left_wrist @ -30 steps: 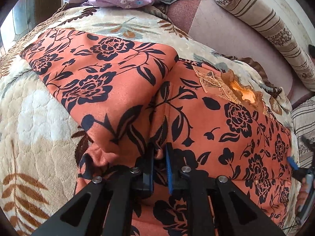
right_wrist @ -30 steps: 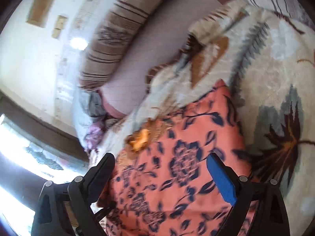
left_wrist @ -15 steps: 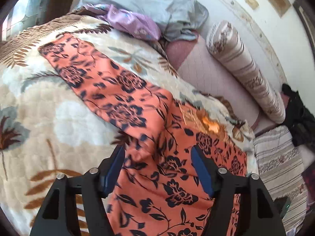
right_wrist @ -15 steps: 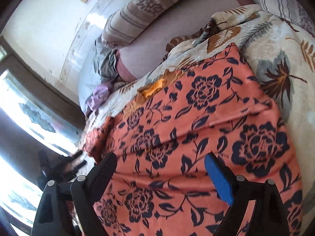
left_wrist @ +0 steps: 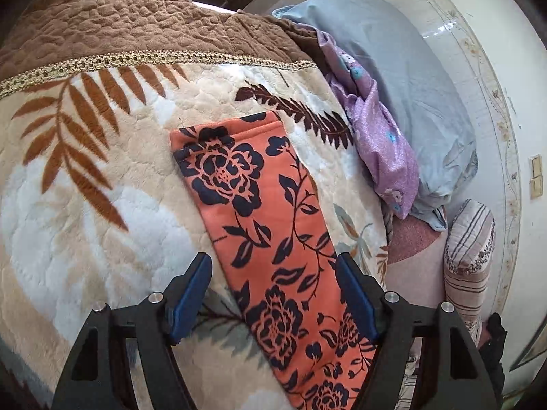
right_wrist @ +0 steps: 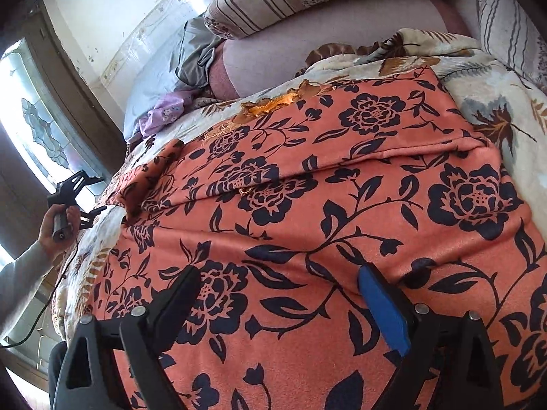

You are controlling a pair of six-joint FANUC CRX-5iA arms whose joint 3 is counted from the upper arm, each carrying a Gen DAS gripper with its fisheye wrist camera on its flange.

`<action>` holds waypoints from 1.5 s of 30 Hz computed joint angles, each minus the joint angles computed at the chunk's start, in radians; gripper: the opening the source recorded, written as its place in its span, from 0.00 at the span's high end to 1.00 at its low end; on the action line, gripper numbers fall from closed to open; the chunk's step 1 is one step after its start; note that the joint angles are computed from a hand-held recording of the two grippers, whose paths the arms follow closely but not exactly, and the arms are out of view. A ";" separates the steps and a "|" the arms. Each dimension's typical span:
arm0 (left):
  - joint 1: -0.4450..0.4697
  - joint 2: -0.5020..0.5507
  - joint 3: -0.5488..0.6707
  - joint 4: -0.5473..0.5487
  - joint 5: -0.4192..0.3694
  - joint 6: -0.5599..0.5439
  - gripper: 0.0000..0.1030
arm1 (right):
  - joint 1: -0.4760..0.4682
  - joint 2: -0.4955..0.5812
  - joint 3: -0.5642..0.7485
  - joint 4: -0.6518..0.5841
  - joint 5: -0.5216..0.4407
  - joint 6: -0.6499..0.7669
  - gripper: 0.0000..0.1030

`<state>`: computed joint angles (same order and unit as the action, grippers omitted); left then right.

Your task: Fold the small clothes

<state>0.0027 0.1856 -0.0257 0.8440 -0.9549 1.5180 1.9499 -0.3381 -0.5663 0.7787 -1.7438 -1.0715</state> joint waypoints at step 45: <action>-0.453 -0.208 0.095 -0.518 -0.102 -0.034 0.26 | 0.127 -0.110 -0.074 0.112 -0.066 -0.247 0.08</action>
<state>-0.4503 -0.0223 0.0696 0.3256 -1.0567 1.4844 2.0766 -0.4480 -0.6402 0.8912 -1.8095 -1.3184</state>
